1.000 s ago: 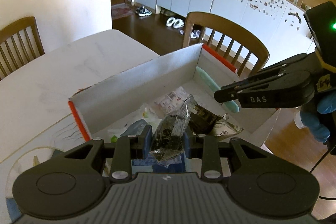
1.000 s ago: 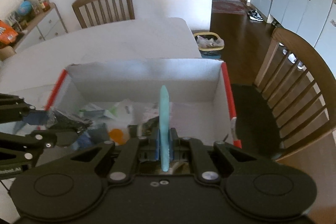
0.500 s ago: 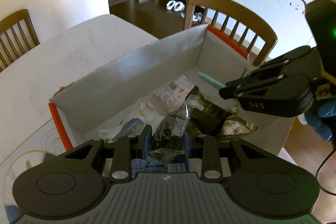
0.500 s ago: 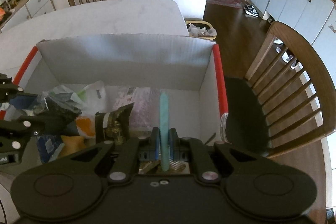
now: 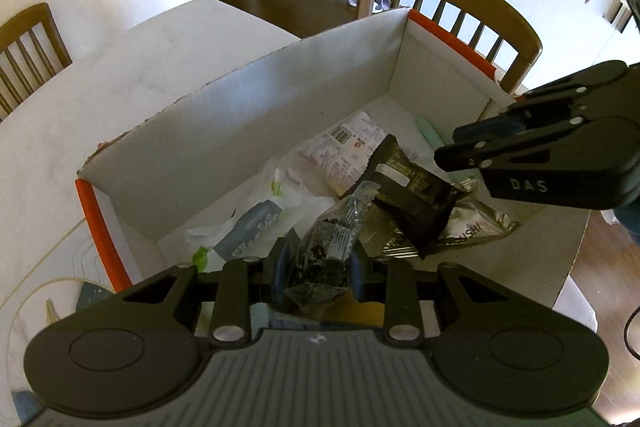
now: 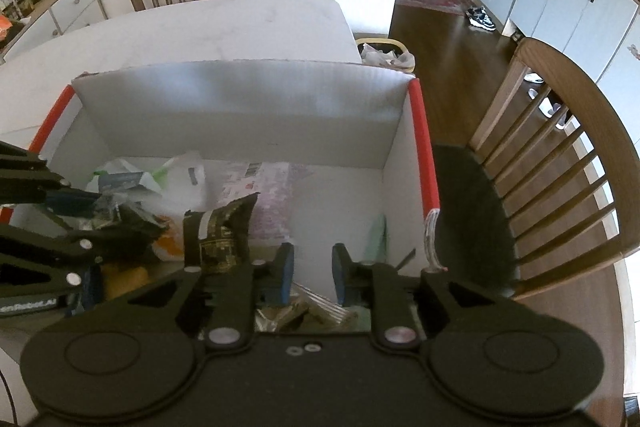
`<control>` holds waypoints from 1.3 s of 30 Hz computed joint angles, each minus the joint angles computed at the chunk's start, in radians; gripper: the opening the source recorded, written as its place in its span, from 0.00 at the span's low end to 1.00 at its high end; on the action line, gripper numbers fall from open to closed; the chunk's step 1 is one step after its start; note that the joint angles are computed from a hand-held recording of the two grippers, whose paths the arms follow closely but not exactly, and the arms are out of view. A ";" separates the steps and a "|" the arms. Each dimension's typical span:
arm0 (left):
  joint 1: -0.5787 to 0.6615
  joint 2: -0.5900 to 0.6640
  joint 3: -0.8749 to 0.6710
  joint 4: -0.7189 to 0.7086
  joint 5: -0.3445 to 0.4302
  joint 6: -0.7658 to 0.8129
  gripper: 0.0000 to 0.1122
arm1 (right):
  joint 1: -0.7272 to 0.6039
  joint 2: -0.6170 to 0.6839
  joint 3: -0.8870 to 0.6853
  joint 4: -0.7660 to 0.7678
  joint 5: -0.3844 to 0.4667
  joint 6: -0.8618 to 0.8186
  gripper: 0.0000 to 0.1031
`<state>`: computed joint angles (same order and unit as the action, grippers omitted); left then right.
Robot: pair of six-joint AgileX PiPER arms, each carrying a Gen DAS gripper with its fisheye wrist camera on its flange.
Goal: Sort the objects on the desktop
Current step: 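Open the left gripper to drop the clear bag while the right gripper releases the toothbrush, then withdraw both grippers from the shoebox back over the table items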
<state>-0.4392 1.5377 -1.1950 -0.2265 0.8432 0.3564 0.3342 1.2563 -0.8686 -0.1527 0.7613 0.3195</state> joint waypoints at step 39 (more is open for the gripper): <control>0.125 -0.207 0.080 -0.210 0.098 0.140 0.58 | 0.028 -0.142 -0.010 0.166 0.076 -0.058 0.47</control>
<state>-0.3143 1.3309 -1.1149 -0.4367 0.9415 0.4967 0.3626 1.1139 -0.8788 0.0129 0.8373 0.2616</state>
